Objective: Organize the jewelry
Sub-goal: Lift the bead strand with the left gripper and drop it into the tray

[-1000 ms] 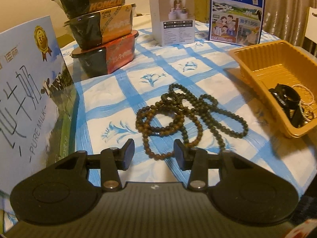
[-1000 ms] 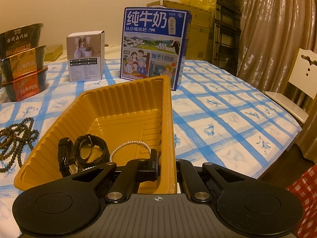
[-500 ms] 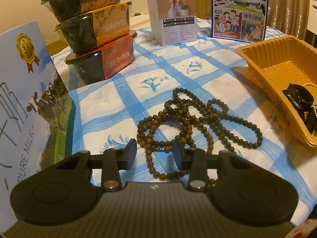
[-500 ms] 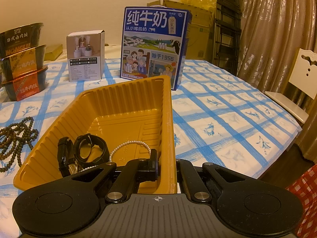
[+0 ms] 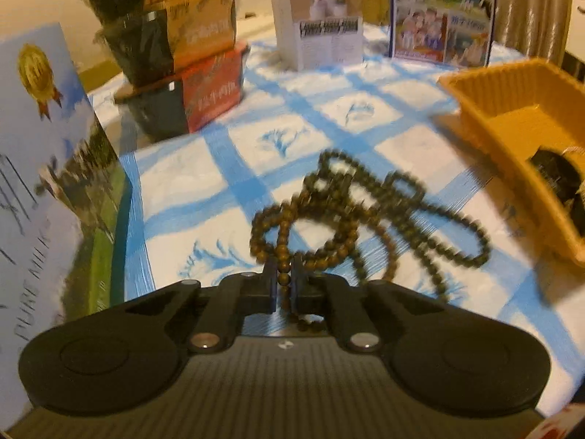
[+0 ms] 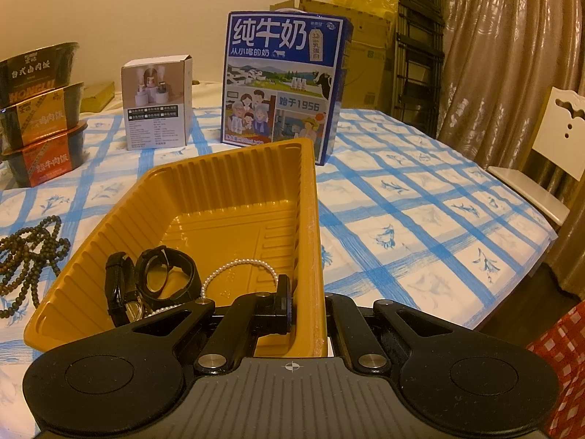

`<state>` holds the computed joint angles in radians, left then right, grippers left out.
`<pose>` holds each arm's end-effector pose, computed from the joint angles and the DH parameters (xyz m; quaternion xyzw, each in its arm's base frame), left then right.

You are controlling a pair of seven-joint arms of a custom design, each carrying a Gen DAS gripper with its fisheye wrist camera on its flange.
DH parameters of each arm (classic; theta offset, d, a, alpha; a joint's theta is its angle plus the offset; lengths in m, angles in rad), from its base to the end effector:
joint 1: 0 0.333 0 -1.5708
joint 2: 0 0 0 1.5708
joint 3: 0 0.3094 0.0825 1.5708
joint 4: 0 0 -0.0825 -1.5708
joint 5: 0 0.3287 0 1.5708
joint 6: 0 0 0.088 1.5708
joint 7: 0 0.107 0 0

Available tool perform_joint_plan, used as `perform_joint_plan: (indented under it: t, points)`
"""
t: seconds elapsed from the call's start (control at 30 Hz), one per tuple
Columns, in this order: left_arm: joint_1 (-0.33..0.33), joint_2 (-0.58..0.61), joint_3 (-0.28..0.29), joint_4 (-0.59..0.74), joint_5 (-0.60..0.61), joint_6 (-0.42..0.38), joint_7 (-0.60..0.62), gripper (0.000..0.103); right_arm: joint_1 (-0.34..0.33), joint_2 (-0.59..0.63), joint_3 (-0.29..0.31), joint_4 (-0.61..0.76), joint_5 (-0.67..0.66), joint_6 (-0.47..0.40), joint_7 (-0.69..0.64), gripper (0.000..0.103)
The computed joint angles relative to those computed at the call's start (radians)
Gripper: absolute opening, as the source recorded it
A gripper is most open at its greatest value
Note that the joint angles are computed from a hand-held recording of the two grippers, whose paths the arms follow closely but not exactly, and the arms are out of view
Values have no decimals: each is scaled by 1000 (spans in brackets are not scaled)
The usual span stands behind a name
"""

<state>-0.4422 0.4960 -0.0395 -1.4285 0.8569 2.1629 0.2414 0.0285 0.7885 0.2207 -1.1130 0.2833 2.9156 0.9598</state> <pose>0.6120 -0.2798 0.4587 -0.7826 0.4948 -0.1518 0.3460 0.7447 0.0976 0.4844 -0.7357 0.4533 -0.3127 0.3943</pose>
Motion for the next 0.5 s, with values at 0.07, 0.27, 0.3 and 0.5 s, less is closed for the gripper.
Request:
perform_joint_plan:
  t: [0.07,0.27,0.3,0.5]
  points:
    - [-17,-23,5,0,33,-7,-11,6,0,0,0,-1,1,0,0,3]
    - [-34,-101,-5,16,138,-33,-22,6,0,0,-1,0,1,-1,0,3]
    - [-33,-110,-8,25,151,-37,-22,6,1,0,-2,0,0,-1,1,3]
    - [-27,-139,-24,96,214,-58,17,6,-3,-1,4,-10,5,6,-3,3]
